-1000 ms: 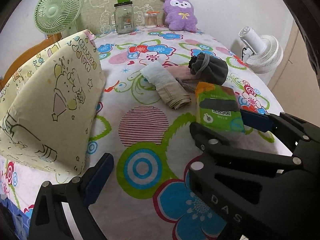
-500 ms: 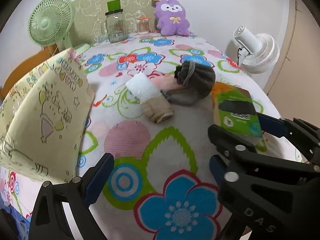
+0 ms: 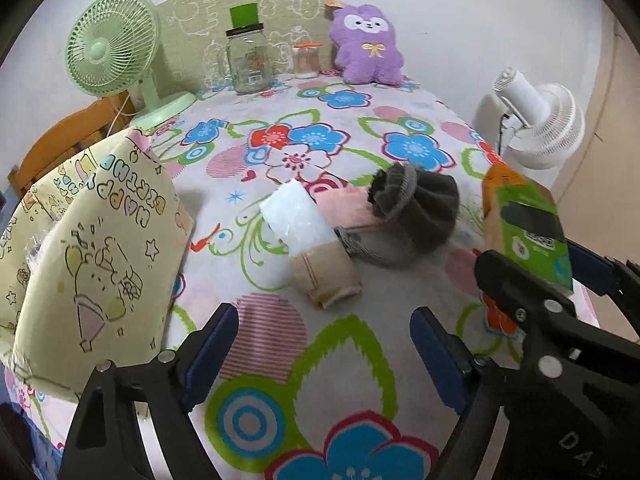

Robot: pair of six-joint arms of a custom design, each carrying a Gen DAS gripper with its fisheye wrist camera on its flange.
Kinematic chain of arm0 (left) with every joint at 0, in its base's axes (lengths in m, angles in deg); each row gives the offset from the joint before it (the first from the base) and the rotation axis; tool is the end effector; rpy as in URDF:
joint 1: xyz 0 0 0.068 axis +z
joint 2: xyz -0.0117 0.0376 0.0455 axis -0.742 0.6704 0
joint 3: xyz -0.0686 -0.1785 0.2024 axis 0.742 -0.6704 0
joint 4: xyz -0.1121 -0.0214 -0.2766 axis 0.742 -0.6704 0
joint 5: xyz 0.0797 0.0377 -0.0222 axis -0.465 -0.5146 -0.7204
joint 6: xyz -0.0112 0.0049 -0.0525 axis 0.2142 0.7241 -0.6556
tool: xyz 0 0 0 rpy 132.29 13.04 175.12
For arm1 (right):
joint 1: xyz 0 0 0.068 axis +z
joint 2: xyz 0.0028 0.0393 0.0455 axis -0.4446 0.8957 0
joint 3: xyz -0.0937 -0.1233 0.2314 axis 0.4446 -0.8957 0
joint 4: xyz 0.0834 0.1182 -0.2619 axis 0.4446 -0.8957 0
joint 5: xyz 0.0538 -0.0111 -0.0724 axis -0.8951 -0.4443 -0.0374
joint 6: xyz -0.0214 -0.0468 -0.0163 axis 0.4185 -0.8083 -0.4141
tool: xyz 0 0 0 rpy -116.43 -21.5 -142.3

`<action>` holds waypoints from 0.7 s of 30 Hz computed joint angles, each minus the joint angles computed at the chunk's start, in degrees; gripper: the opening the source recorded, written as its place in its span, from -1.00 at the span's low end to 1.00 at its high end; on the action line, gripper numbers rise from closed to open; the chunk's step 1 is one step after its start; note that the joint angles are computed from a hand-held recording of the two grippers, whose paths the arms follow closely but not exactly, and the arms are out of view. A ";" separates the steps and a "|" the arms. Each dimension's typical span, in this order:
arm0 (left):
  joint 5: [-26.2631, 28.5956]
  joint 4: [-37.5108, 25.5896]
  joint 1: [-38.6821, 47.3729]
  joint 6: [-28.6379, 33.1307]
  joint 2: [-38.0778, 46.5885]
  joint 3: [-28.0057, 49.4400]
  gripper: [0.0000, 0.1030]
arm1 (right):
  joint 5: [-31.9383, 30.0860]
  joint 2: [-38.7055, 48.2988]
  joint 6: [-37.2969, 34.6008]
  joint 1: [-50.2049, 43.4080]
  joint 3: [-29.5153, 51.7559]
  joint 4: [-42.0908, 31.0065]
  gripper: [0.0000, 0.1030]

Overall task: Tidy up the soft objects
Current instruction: 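Grasp the beige rolled cloth with left tool while right tool holds tissue pack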

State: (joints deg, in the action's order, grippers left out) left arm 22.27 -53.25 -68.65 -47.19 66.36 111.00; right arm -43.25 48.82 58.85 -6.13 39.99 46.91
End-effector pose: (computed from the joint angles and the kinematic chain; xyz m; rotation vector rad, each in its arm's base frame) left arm 0.3080 -0.1187 0.0104 0.6412 2.4090 -0.1635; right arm 0.2461 0.0766 0.0103 0.4237 2.3172 -0.0298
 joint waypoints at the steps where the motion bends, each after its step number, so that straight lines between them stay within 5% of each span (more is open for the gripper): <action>1: -0.48 0.08 -0.17 -0.37 0.30 0.46 0.72 | -0.32 0.17 -0.31 -0.51 0.22 0.32 0.25; 21: -0.56 -6.50 1.13 -3.53 6.96 10.95 0.18 | -4.30 4.42 -2.22 -5.11 6.54 -0.41 0.25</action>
State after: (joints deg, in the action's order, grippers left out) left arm 21.71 -59.74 -67.52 -50.72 73.33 121.95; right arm -47.55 53.24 56.63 -11.23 46.53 46.50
